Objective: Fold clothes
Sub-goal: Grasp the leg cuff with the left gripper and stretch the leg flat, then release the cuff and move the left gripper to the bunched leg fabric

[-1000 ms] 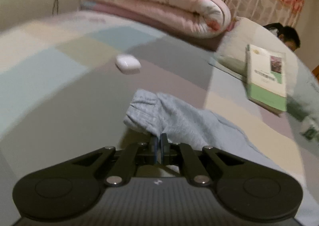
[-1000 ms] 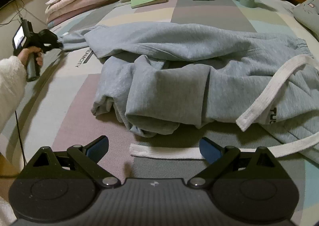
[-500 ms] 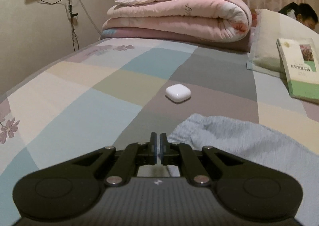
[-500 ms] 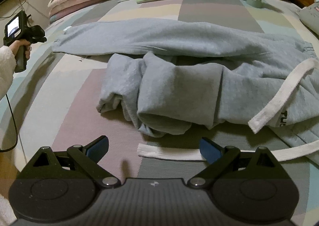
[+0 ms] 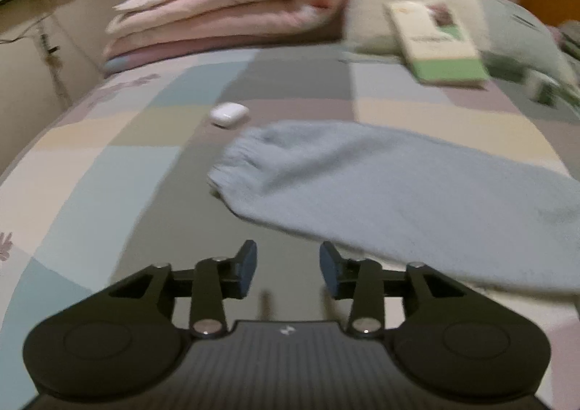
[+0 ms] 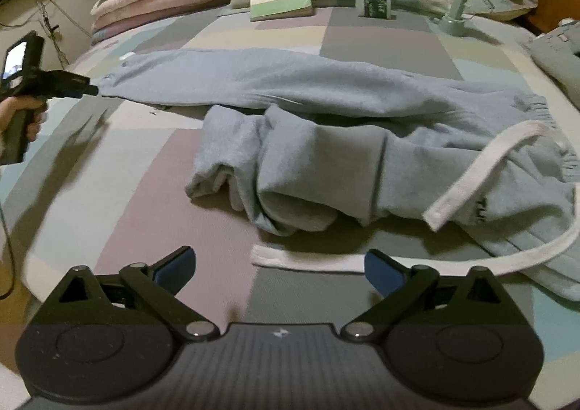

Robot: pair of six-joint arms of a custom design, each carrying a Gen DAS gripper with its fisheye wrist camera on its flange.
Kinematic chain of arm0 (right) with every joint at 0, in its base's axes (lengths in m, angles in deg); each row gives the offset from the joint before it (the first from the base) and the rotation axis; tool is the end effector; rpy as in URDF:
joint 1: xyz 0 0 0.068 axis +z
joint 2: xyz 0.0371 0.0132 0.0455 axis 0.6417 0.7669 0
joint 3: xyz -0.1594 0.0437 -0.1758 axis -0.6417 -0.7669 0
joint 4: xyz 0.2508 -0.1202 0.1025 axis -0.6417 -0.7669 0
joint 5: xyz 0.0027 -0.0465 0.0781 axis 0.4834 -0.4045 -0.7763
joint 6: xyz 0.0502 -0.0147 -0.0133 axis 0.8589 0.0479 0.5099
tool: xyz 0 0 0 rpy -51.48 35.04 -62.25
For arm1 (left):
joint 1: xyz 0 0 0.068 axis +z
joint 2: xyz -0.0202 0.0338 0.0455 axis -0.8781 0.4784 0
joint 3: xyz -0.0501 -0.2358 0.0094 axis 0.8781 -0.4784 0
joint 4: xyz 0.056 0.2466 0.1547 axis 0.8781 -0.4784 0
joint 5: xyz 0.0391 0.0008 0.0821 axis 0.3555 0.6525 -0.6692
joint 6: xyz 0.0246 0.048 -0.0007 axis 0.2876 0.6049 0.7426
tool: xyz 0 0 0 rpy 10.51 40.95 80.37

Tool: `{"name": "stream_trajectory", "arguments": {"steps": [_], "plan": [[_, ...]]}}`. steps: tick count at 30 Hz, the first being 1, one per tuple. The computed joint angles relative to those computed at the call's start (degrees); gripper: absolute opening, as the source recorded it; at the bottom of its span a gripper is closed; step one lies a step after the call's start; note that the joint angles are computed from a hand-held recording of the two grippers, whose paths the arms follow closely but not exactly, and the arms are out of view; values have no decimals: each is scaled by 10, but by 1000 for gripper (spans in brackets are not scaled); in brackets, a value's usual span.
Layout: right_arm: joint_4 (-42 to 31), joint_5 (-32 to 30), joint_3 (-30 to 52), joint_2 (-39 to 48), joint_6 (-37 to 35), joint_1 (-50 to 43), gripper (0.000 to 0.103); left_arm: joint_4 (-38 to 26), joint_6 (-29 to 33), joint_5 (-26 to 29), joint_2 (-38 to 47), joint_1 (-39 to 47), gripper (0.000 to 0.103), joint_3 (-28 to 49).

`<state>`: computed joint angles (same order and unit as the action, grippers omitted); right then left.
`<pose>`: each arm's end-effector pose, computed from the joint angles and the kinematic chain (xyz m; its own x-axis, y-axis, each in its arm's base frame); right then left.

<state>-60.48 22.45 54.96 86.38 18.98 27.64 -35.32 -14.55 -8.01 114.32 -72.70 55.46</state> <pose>0.1816 -0.0310 0.1128 -0.7813 0.1070 -0.6149 0.0189 0.9888 0.1481 0.4498 -0.0834 0.1132 -0.7080 0.1353 -0.6931 0.0691 0.9900 0.1226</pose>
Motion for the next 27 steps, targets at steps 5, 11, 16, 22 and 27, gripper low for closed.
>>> {"name": "stream_trajectory", "arguments": {"steps": [5,11,16,22,27], "plan": [[-11,-11,-22,-12,-13,-29,103,-25,-11,56,-121,-50,58,-144],[-32,-2,-53,-58,-11,-31,103,-19,7,58,-231,-174,62,-276],[-109,-32,-93,-168,-12,-56,103,31,-18,58,-236,-264,68,-307],[-238,-70,-130,-324,-52,-131,103,107,-90,30,-186,-341,71,-315],[-256,-115,-130,-343,-85,-202,103,123,-162,-12,-155,-372,71,-307]]}}
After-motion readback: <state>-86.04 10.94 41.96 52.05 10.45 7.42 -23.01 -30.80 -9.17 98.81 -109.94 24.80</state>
